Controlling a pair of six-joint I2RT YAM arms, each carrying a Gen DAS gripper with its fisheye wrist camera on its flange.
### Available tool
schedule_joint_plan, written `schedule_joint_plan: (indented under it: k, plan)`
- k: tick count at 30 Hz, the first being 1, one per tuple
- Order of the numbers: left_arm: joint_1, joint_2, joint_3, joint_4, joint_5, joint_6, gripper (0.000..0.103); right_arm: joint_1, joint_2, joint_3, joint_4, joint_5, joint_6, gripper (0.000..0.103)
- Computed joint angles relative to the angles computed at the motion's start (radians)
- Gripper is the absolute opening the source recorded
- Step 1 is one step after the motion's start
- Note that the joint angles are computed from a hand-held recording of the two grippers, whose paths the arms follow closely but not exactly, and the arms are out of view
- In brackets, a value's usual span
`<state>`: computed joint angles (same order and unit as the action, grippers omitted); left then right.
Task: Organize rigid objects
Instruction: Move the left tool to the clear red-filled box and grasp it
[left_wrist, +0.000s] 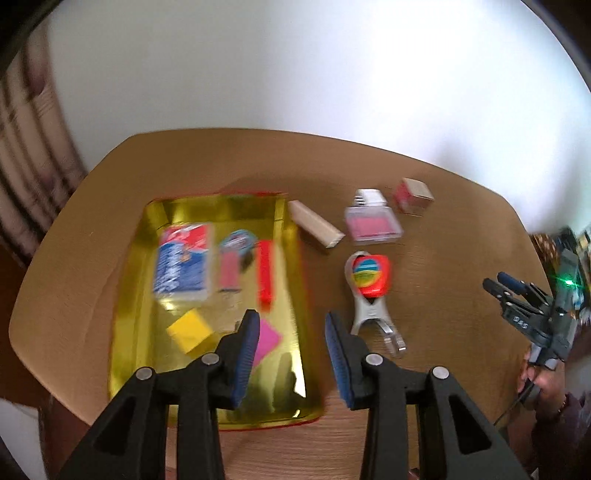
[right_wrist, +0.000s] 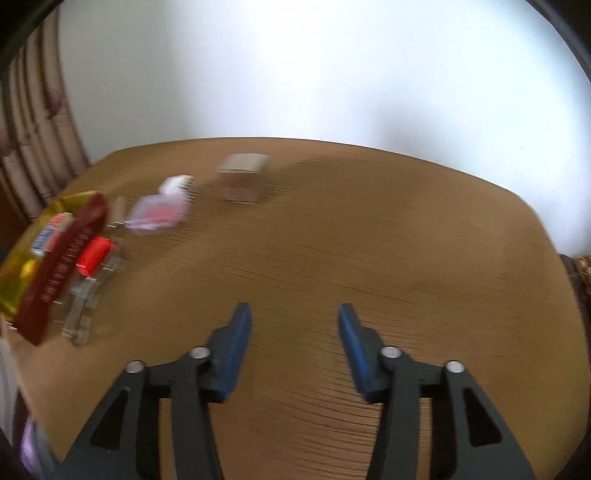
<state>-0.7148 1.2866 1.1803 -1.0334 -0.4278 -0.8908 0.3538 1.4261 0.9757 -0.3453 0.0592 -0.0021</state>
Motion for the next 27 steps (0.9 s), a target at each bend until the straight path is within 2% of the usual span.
schedule_joint_plan:
  k: [2,5,7,13,16,19,20,21,23,25,27]
  plan:
    - [-0.006,0.055,0.052,0.017,0.017,0.045,0.037,-0.027,-0.004,-0.022,0.011,-0.011,-0.010,0.054]
    - [-0.020,0.174,0.181,0.008,0.011,0.139,0.037,-0.086,-0.025,-0.057,0.034,-0.090,-0.001,0.056]
    - [-0.020,0.239,0.252,0.002,0.001,0.202,0.037,-0.113,-0.054,-0.080,0.060,-0.134,0.006,0.062]
    - [0.042,0.429,0.463,-0.011,0.012,0.347,0.038,-0.144,-0.054,-0.080,0.065,-0.218,0.020,0.065]
    - [0.092,0.513,0.540,-0.004,0.020,0.450,0.038,-0.160,-0.047,-0.078,0.060,-0.257,0.022,0.068]
    - [0.128,0.591,0.592,0.019,0.042,0.609,0.038,-0.173,-0.050,-0.090,0.086,-0.296,0.037,0.071]
    - [0.133,0.601,0.595,0.025,0.053,0.650,0.038,-0.181,-0.051,-0.095,0.092,-0.312,0.044,0.071]
    - [0.149,0.631,0.613,0.026,0.111,0.727,0.038,-0.185,-0.049,-0.094,0.093,-0.321,0.048,0.071]
    - [0.159,0.674,0.655,-0.001,0.149,0.790,0.037,-0.191,-0.034,-0.087,0.093,-0.345,0.053,0.072]
    - [0.184,0.733,0.720,-0.042,0.242,0.873,0.038,-0.193,-0.029,-0.086,0.096,-0.355,0.059,0.072]
    - [0.200,0.785,0.783,-0.083,0.269,0.910,0.038,-0.193,-0.026,-0.086,0.097,-0.365,0.058,0.072]
